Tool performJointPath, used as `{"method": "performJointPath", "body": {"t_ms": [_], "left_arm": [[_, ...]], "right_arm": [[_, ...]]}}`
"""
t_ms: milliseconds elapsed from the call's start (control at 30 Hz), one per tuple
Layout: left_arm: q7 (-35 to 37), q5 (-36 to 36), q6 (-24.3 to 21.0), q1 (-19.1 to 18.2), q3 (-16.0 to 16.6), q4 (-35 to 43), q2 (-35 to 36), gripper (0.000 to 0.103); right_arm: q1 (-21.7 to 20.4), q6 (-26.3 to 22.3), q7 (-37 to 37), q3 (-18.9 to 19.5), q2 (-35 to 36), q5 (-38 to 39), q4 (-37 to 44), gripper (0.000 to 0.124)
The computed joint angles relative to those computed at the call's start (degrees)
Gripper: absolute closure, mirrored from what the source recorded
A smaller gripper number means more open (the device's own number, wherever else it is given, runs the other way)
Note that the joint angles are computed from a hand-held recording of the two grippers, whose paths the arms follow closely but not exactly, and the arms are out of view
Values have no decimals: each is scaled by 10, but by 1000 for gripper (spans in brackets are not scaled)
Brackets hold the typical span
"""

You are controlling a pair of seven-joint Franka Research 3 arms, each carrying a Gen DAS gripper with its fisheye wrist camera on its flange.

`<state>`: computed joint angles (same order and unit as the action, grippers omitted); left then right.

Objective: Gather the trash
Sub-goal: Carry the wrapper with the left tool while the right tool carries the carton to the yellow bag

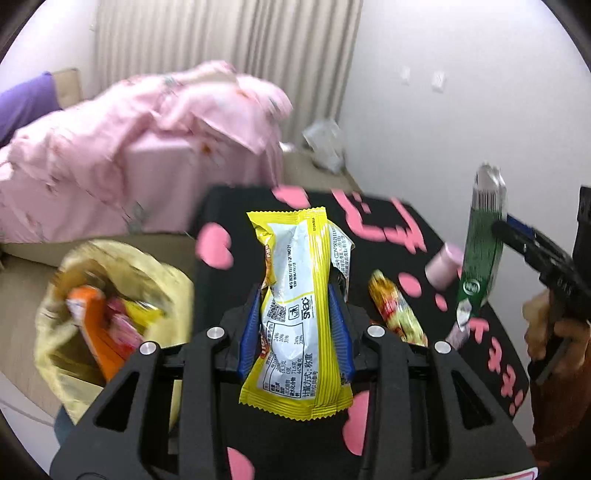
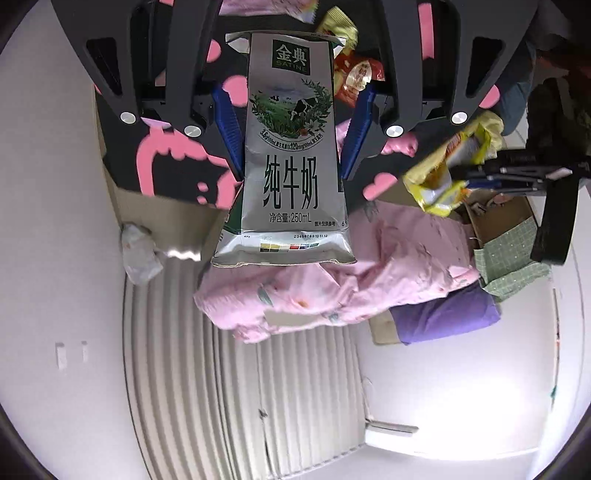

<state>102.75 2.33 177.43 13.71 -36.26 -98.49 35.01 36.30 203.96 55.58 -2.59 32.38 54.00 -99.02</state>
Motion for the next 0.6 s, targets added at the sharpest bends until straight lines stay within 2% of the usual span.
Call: {"method": "performJointPath", "body": {"t_ms": [167,333,467,533,600], "left_arm": [[-17,-1,40,47,-23,-27,-17,69],[-60,18,68,82,-29,-45,-28,69],[-95,37,98,95,-12,-60,-41,69],[-109,49,107,112,-18,-67,-43,68],[-123,61,113,115,-11,-69,-44,68]], "right_arm": [[15,-17,-13,-10,18,-16,51,74],[65,-64,-14,-71,48,-9,115,74],[88,-106,15,-108,74,-37,167,74],[101,-126,36,-131,96,-53,204,74],[93,-138,52,-126,112,-73,234,74]]}}
